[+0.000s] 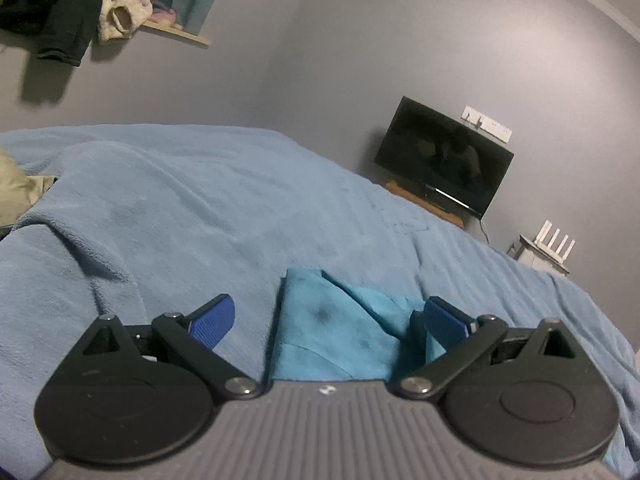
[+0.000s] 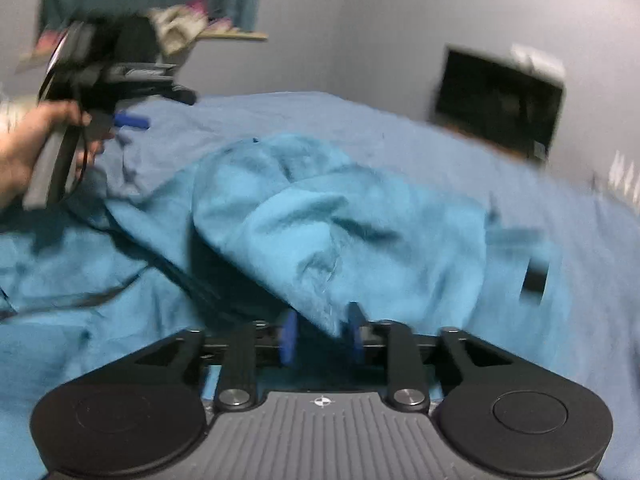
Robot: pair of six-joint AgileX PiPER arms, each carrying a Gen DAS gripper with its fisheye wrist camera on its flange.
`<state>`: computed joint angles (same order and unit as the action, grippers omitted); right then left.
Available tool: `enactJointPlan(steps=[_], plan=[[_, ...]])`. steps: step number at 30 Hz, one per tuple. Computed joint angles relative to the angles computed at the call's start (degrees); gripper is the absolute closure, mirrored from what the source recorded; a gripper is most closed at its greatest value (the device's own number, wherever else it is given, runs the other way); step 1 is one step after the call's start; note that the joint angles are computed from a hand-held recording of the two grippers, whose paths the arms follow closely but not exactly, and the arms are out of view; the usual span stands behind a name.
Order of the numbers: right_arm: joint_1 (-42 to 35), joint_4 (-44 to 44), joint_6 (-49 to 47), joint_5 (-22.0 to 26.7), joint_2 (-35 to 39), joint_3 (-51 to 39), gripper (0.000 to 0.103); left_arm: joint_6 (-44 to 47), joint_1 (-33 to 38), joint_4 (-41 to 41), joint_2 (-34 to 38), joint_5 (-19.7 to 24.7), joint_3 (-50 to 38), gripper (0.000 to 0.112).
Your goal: Fold large clothes
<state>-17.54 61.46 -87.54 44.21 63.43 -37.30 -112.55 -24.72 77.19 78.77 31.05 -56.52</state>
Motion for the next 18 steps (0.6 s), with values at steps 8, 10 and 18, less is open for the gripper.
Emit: enactJointPlan(steps=[8, 10, 18], plan=[[-7.00, 8.03, 18.07, 1.08, 10.36, -9.80, 0.024, 7.06, -3.69, 3.46, 4.04, -7.74, -1.05, 0.010], [-5.12, 5.91, 21.80, -3.10, 13.76, -12.07, 0.024, 9.18, -5.74, 5.21, 5.42, -7.70, -1.53, 0.010], [1.51, -3.06, 34.07, -7.06, 25.42, -21.67, 0.083, 25.74, -7.63, -5.81, 10.66, -6.36, -5.45, 0.010]])
